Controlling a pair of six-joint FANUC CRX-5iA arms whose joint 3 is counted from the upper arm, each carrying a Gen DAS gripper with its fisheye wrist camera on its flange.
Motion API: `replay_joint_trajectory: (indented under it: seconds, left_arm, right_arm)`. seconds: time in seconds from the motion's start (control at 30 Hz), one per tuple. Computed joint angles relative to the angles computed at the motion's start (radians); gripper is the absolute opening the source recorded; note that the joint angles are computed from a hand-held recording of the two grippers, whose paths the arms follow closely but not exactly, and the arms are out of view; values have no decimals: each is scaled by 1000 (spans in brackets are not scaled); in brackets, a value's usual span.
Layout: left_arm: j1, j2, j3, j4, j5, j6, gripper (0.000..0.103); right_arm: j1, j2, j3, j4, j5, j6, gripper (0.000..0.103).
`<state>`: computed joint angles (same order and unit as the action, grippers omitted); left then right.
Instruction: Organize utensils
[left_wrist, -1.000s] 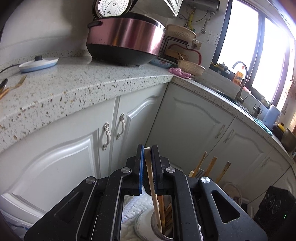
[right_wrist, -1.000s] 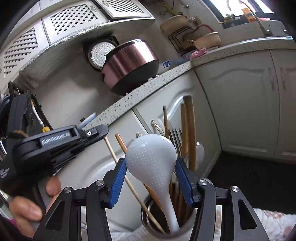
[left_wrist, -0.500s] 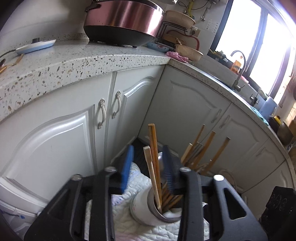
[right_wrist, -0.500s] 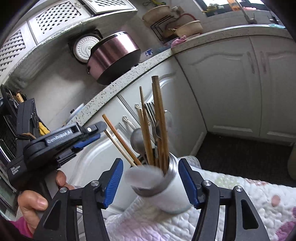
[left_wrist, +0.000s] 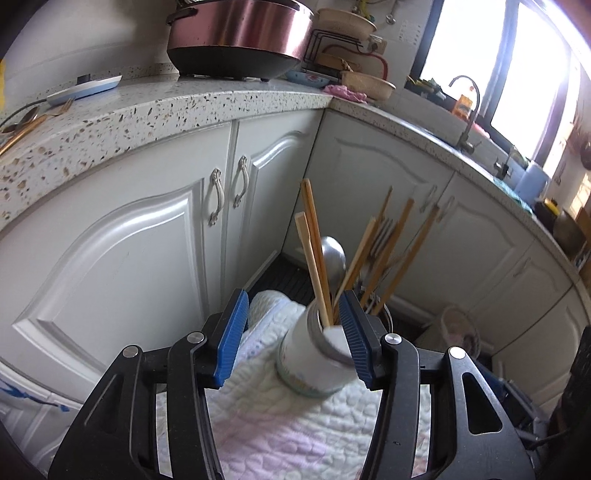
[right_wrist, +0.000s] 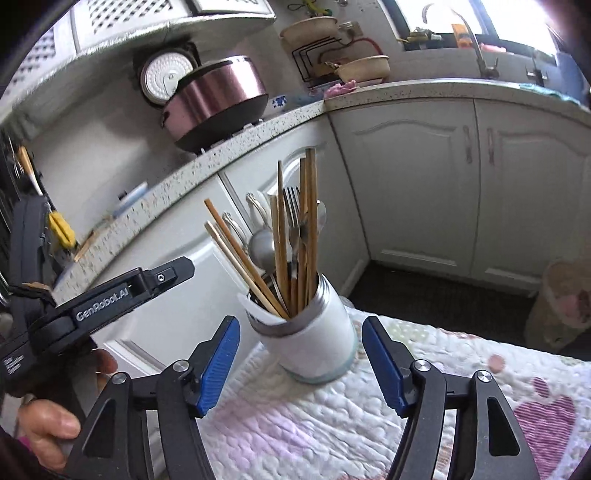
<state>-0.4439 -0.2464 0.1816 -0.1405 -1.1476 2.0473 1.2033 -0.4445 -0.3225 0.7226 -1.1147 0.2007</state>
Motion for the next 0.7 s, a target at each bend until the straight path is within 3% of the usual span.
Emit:
replay_joint_trajectory:
  seconds: [0.3, 0.7]
  left_arm:
    - [-41, -34, -8, -63, -46, 17, 51]
    - [-101, -53, -7, -132, -104, 34, 51]
  right_arm:
    - [79, 32, 35, 56, -182, -31, 71]
    - [114, 56, 72, 48, -266, -23, 73]
